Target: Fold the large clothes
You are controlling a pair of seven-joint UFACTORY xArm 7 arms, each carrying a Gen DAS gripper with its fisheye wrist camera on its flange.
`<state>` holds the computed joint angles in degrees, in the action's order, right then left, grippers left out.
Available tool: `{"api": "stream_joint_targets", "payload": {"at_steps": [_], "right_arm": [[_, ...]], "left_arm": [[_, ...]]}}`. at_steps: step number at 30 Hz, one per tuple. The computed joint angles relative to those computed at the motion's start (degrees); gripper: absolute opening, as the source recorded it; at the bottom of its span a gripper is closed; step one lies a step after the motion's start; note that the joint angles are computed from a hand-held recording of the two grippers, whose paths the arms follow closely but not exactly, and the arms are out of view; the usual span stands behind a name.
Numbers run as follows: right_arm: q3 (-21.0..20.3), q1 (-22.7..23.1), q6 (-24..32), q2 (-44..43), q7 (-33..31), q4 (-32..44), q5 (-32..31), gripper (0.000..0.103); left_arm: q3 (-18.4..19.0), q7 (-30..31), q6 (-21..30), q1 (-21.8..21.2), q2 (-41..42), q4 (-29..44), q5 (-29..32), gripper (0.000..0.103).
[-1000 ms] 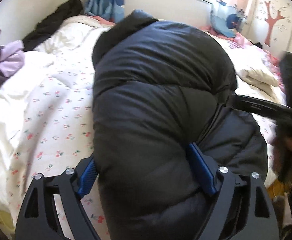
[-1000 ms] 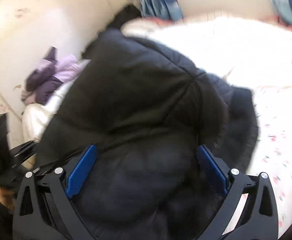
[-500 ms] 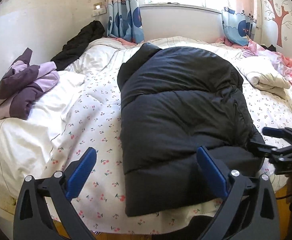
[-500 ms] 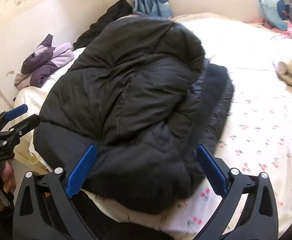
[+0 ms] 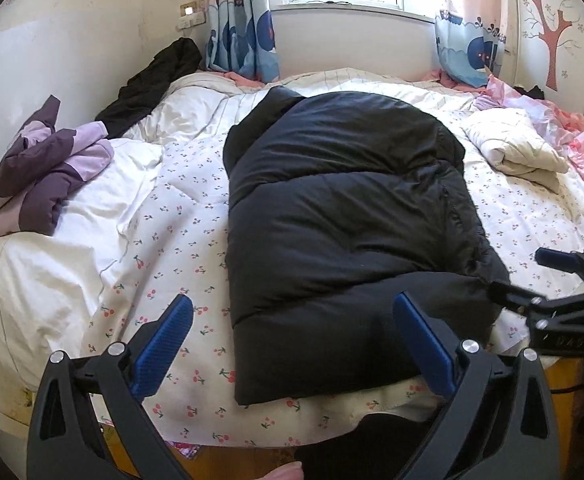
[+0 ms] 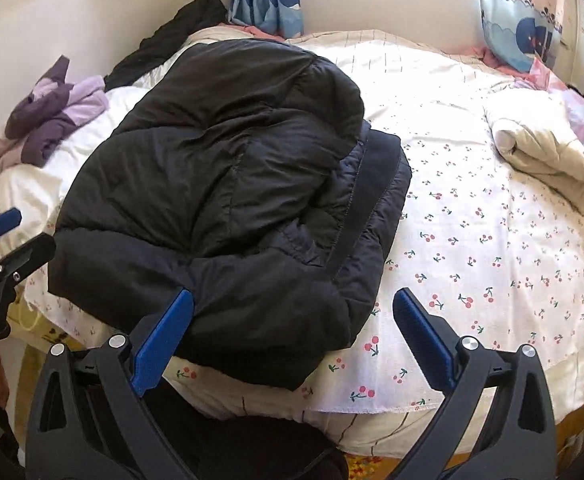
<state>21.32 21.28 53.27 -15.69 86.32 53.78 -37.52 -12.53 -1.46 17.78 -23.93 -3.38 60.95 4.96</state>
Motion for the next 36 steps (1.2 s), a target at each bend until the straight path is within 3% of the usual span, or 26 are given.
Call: {"api": "stream_joint_targets", "payload": {"at_steps": [5, 11, 36], "right_arm": [[0.58, 0.90, 3.49, 1.92, -0.95, 2.47, -0.37, 0.097], [-0.31, 1.87, 3.50, 1.60, -0.69, 2.53, 0.70, 0.097], [-0.34, 1.50, 0.55, 0.98, -0.29, 0.69, 2.01, 0.097]], "left_arm": [[-0.51, -7.02, 4.81, 0.51, 1.17, 2.53, 6.25, 0.096], [0.02, -3.33, 6.82, -0.28, 1.26, 3.29, -0.51, 0.096], [-0.31, -7.25, 9.24, -0.71, 1.53, 4.00, 4.07, 0.096]]}}
